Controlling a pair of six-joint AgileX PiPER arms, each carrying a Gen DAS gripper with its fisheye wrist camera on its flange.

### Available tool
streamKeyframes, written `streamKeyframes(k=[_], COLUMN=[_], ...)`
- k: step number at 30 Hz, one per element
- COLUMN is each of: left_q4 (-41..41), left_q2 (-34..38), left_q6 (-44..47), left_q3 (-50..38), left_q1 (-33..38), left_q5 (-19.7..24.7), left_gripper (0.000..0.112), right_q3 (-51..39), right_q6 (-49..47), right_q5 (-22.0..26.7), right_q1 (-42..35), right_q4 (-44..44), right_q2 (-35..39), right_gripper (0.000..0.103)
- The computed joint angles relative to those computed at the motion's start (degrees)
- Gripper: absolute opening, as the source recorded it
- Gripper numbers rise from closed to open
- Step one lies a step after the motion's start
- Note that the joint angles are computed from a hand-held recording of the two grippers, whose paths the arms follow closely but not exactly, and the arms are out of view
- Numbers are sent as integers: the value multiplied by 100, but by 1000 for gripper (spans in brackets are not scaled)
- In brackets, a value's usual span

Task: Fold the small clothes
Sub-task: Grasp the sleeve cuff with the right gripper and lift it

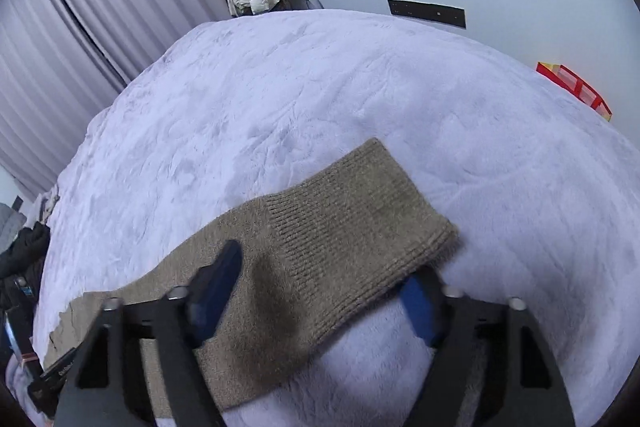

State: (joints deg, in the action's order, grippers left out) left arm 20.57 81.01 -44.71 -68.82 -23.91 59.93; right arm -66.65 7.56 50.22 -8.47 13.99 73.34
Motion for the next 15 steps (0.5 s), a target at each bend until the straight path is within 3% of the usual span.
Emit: streamKeyframes(k=[2, 3, 5, 7, 9, 12, 15], left_q4=[-407, -564, -512, -693, -257, 165, 295], left_q2=[-385, -687, -918, -428, -108, 74, 32], left_q6=[143, 113, -67, 289, 85, -318, -463], left_q3=[121, 302, 486, 350, 308, 70, 118], left_q1=[229, 333, 328, 318, 67, -259, -380], left_q5=[-130, -332, -468, -309, -257, -26, -132], left_gripper=[103, 103, 103, 103, 103, 103, 103], right_q3=[-54, 12, 160, 172, 106, 242, 296], right_q6=[-365, -654, -858, -906, -721, 100, 796], right_q5=[64, 34, -145, -249, -251, -573, -526], right_q1=[-12, -128, -173, -163, -142, 217, 546], right_q4=[152, 411, 576, 665, 581, -499, -1474], right_q2=[64, 18, -43, 110, 111, -688, -1174], right_gripper=[22, 19, 19, 10, 8, 8, 7])
